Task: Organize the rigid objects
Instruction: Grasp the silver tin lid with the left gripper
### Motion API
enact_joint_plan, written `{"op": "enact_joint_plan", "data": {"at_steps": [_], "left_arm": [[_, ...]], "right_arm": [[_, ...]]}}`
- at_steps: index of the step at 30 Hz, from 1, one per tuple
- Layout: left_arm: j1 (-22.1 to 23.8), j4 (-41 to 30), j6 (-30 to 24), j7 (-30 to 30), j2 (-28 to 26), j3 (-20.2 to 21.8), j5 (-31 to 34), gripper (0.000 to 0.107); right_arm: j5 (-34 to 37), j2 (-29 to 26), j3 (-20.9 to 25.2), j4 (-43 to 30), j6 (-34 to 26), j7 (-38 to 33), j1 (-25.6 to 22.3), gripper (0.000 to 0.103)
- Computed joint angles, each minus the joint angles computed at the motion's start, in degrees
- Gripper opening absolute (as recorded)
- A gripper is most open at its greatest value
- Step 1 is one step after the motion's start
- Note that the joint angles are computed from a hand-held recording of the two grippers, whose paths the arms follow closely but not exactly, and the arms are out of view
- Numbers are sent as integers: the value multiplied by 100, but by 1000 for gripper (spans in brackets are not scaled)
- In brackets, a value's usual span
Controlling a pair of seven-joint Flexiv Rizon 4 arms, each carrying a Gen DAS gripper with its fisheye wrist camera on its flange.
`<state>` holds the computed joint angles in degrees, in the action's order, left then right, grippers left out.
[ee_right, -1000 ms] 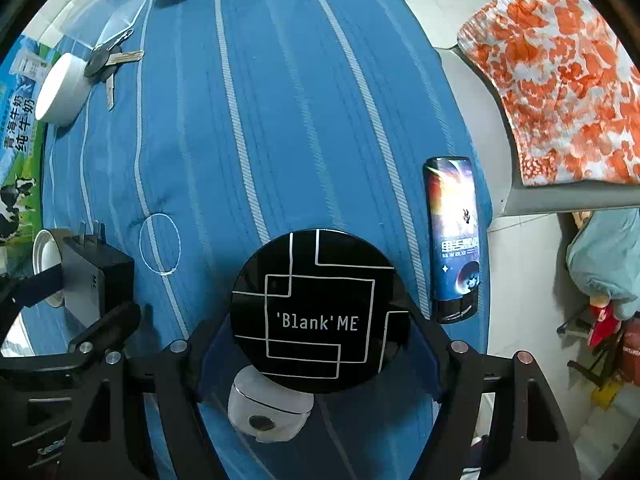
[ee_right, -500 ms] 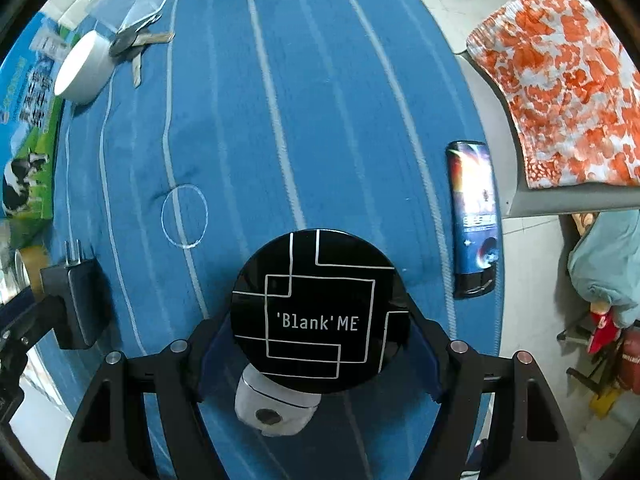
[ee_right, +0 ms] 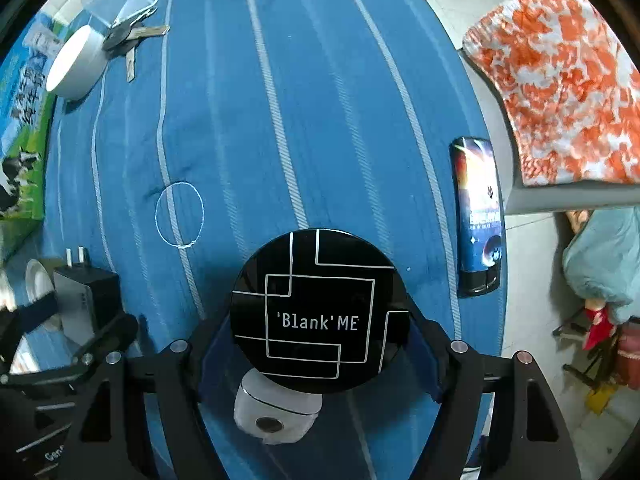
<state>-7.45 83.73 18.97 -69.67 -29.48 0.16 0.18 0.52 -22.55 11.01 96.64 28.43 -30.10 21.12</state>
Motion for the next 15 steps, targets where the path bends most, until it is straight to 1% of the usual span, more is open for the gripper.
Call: {"op": "enact_joint_plan", "data": {"at_steps": [1,2,5,6,9,10,11,12,15], "left_arm": [[-93,-44,-15,-137,-41,-44,-20,91],[-105,36,50,-121,23,-58,-41,91],[-80,334,98,-135,326,-21,-90,91],[-66,481,256,-246,445,-18,-185,91],[14,1161,1220,-647,958,44,-469,93],[52,1320,1427,-771,1076,56,-553,93],[105,1390,1482,-813,1118,45,-630,93],[160,1408,1412,-867,1126,34,-712,93],[323,1244,985,-926,970,31,-785,93]], "right_arm": [[38,34,4,52,58,-8,-26,78],[47,65,5,105,124,-5,-36,78],[37,156,12,280,353,-5,-47,78],[4,183,9,326,398,13,-36,78],[-108,203,2,387,415,38,3,78],[-136,188,-1,366,375,56,20,78],[-162,173,-1,349,349,74,38,78],[-191,149,-7,319,315,92,55,78],[-233,101,-11,231,229,173,98,78]]}}
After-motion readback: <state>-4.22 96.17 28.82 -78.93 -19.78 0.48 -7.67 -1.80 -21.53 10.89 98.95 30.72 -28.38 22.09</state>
